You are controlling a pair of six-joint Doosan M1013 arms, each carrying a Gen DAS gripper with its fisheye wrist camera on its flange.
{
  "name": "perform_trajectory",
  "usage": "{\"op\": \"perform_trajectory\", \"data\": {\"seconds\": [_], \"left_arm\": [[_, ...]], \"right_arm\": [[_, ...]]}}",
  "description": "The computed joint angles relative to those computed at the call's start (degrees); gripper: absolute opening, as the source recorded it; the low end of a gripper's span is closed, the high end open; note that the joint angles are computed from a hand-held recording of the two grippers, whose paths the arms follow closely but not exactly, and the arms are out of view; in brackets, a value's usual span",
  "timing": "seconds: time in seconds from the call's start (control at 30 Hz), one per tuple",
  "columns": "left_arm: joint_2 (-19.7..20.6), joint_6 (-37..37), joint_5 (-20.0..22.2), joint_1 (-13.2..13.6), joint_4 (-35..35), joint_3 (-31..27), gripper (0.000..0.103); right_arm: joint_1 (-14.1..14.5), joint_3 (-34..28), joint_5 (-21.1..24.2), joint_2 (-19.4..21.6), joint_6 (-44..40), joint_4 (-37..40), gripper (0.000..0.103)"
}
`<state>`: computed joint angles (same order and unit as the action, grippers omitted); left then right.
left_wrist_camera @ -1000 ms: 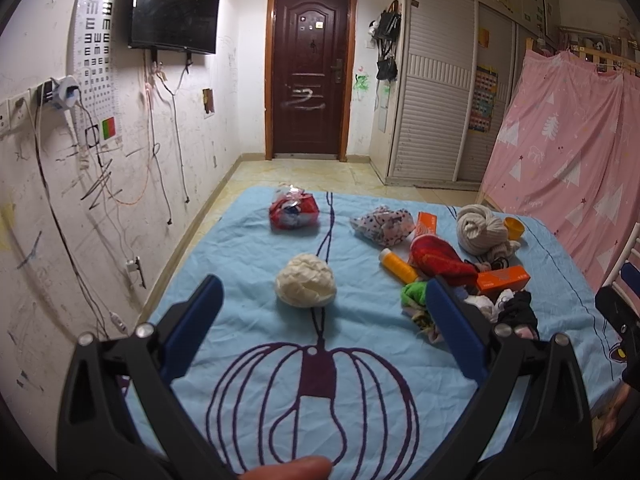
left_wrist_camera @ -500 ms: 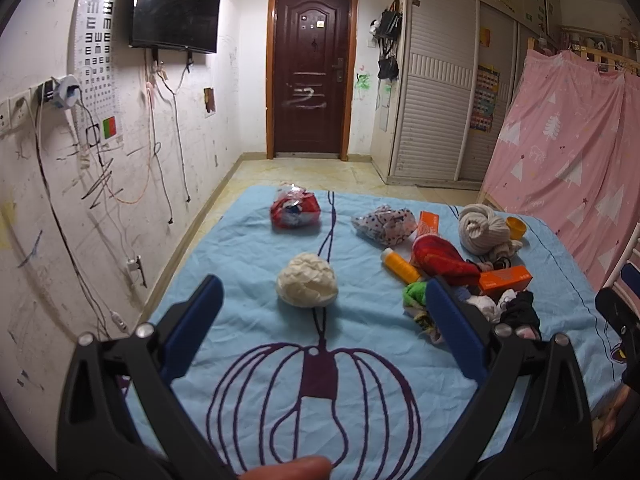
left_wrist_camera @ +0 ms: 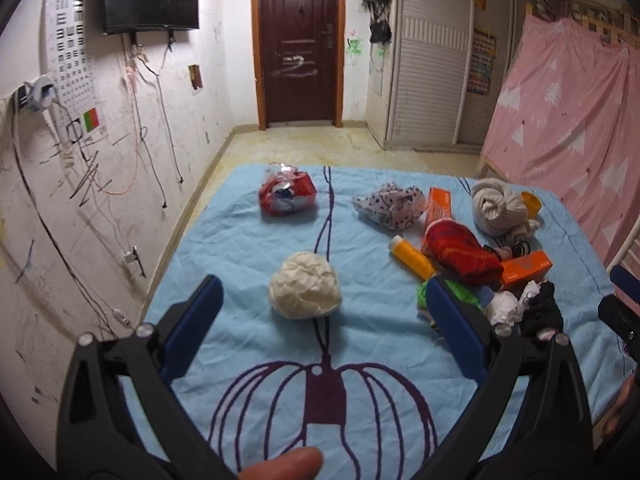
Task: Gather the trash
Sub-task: 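Grasp the crumpled cream paper ball with left tool while right tool grasps black cloth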
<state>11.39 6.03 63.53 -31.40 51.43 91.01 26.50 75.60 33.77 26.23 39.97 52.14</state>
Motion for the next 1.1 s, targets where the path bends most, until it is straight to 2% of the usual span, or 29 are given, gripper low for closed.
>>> {"op": "perform_trajectory", "data": {"seconds": [0.2,0.47,0.53,0.57,0.63,0.77,0.9,1.1], "left_arm": [[1.2,6.7,-1.9,2.7,-6.5,-1.5,0.097],[0.5,10.0,-6.4,5.6,-13.0,-0.1,0.095],[0.4,11.2,-7.7,6.4,-14.9,0.1,0.085],[0.4,12.0,-8.6,6.8,-16.0,0.2,0.084],[0.4,13.1,-9.5,7.2,-17.3,0.3,0.077],[0.4,14.9,-11.4,8.2,-20.0,0.7,0.071],[0.6,13.5,-10.3,8.4,-19.4,0.6,0.051],[0.5,13.4,-10.3,8.2,-19.3,0.4,0.051]], "right_arm": [[0.3,-4.8,9.5,2.7,2.7,-4.6,0.095],[1.8,-8.7,15.3,5.1,8.1,-11.9,0.093],[2.2,-9.5,15.6,5.6,10.4,-14.6,0.084],[2.3,-10.1,16.0,5.9,11.8,-15.9,0.072],[2.2,-10.9,16.9,6.5,13.4,-16.9,0.069],[2.1,-11.6,19.3,6.9,13.3,-17.4,0.061],[2.0,-11.5,19.6,6.9,13.1,-17.9,0.057],[1.7,-11.8,20.0,7.1,13.6,-16.0,0.039]]}}
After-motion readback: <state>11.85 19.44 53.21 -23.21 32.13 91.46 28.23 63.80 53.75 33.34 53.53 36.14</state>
